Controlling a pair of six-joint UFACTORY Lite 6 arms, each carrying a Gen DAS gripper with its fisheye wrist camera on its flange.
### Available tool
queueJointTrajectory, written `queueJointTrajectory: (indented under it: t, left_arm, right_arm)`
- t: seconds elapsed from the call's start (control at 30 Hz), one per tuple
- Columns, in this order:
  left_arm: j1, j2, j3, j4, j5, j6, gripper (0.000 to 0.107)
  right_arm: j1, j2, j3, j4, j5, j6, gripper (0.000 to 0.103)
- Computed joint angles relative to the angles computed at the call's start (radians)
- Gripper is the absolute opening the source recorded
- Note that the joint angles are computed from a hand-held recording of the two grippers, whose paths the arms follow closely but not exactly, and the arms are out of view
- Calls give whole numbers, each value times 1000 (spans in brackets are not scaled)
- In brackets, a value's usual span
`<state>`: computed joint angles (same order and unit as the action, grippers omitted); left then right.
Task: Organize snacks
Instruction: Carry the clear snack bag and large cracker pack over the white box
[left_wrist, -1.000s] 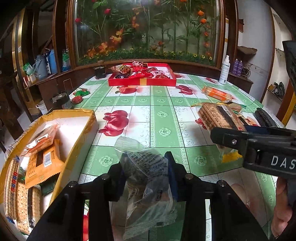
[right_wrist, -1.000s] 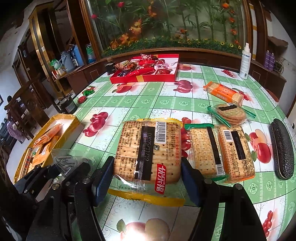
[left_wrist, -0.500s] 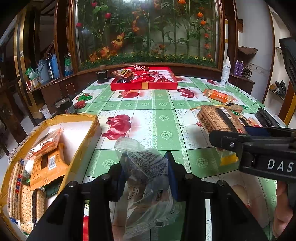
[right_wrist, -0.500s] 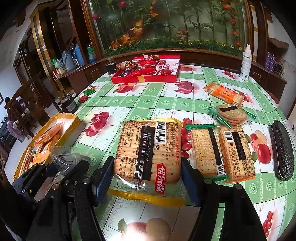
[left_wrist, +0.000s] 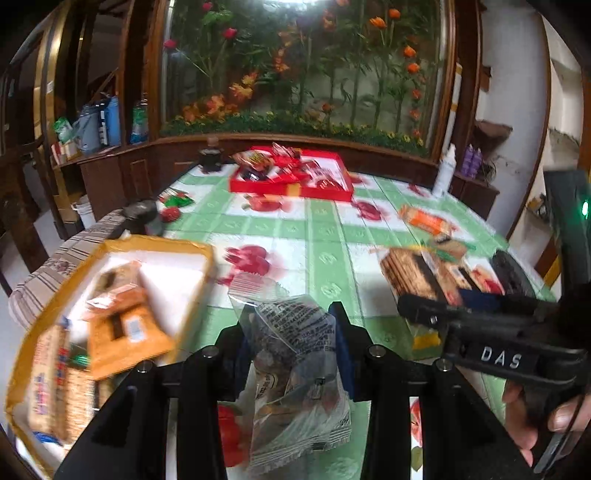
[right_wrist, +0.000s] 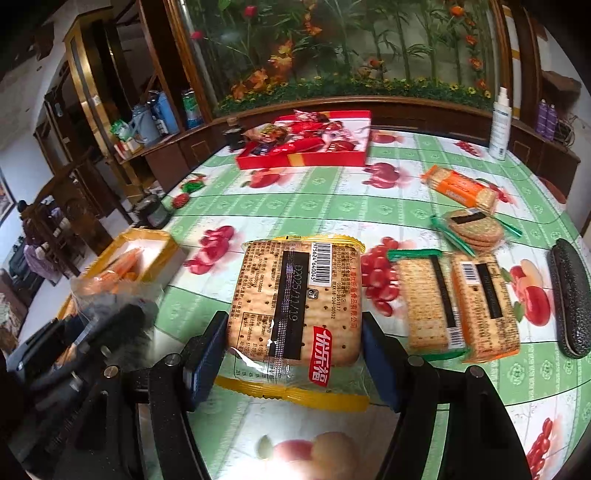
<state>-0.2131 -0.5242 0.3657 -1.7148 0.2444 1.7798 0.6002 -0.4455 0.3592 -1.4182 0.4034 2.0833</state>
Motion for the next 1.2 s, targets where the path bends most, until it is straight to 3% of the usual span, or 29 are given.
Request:
queueJointTrajectory:
  t: [0.07, 0.17, 0.27, 0.47, 0.63, 0.9, 1.2]
  left_arm:
    - [115, -48, 7, 179, 74, -139, 38]
    - [298, -57, 28, 287, 200, -183, 38]
    - [501, 17, 81, 315, 318, -148, 38]
    - [742, 179, 151, 295, 404, -31, 38]
    - [818, 288, 186, 273, 405, 41, 38]
    - [826, 327, 173, 215, 409, 140, 38]
    - [828, 406, 214, 217, 453, 152, 42]
  right_arm:
    - [32, 29, 39, 10, -8, -10, 74]
    - [85, 104, 114, -18, -28, 13, 74]
    - [143, 231, 237, -27, -12, 14, 74]
    - [191, 528, 565, 1, -39, -75, 74]
    - [186, 793, 858, 191, -80, -302, 74]
    - [158, 1078, 1180, 498, -35, -636, 74]
    - [185, 1240, 1393, 585, 58, -747, 74]
